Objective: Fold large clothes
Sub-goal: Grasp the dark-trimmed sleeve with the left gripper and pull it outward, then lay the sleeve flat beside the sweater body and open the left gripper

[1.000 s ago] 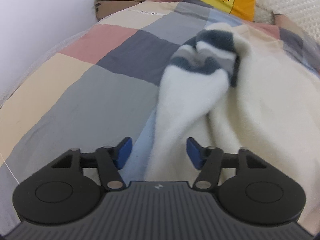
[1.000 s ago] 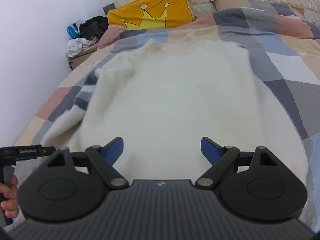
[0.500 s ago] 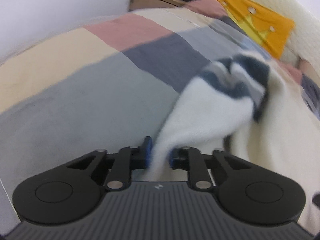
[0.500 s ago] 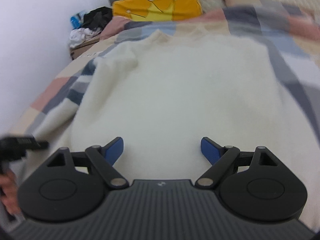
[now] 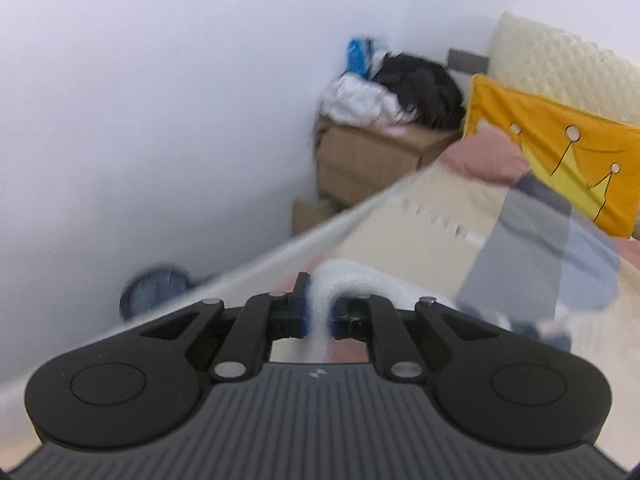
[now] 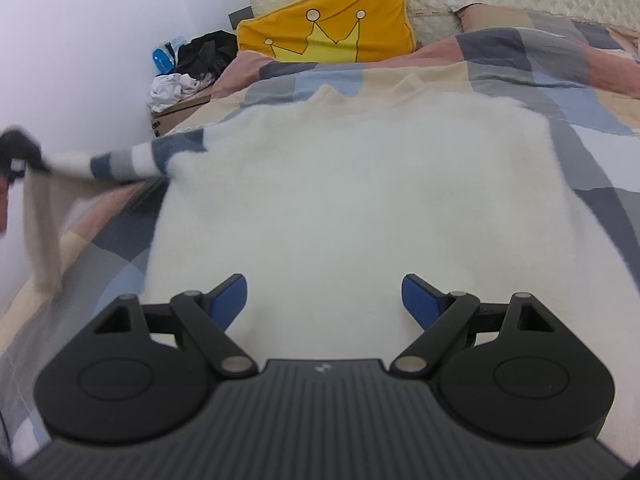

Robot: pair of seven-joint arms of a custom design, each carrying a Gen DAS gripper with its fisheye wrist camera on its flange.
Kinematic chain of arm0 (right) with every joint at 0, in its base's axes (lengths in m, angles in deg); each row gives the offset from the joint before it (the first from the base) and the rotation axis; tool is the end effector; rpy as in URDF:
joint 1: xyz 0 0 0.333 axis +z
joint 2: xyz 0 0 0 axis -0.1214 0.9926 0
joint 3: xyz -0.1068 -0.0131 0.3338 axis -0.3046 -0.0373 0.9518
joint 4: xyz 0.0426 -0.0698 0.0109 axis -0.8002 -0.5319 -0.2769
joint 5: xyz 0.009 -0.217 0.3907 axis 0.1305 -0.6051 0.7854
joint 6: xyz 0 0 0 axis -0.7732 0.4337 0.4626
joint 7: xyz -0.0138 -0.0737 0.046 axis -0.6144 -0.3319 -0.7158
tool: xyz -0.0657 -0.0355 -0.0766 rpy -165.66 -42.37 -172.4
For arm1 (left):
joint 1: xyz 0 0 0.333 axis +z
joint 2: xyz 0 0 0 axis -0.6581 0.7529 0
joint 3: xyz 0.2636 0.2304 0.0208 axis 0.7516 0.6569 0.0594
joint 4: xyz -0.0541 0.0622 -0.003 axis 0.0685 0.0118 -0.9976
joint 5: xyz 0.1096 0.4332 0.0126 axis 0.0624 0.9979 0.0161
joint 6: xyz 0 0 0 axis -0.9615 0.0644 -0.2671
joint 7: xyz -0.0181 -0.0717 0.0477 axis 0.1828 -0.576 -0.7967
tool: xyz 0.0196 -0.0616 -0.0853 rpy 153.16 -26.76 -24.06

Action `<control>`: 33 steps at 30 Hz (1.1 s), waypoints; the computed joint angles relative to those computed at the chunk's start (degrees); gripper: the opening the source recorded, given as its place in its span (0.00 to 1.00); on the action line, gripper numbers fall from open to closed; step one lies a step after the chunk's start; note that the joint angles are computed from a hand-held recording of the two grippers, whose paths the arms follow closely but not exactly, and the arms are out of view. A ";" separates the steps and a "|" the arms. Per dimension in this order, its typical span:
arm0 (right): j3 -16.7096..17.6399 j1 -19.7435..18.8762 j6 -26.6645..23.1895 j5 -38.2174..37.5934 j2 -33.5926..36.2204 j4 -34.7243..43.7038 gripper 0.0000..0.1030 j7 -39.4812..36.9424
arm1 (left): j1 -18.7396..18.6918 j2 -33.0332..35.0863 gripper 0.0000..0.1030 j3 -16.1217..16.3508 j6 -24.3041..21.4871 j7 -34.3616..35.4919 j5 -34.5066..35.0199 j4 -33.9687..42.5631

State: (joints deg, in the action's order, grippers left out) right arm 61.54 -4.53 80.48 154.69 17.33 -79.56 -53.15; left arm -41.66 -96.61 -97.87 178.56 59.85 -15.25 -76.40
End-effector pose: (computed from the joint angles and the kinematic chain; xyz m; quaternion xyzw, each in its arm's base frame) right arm 0.6130 -0.0142 0.4487 -0.7371 0.4651 -0.1350 0.4714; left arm 0.5721 -0.0740 0.5408 -0.8358 0.2606 -0.1602 0.4560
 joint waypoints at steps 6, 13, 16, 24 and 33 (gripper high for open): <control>-0.09 -0.65 -5.87 0.15 2.05 1.78 0.83 6.01 | 1.70 9.20 0.11 2.78 4.71 18.29 4.47 14.30; 1.02 0.18 -3.98 4.18 1.29 0.80 0.83 1.48 | 0.15 12.29 0.11 4.17 11.11 26.49 14.97 15.02; 1.14 0.66 -3.90 4.88 1.04 0.64 0.83 -0.12 | 0.60 10.34 0.11 4.66 14.68 24.54 16.15 9.30; 1.60 1.94 -1.69 3.33 0.51 -0.65 0.83 -1.98 | 3.28 4.62 0.11 4.30 27.83 8.88 22.69 -4.86; 1.70 2.86 1.77 5.53 0.07 -1.67 0.83 -7.99 | -0.27 9.67 0.11 1.76 29.78 16.93 11.81 -5.87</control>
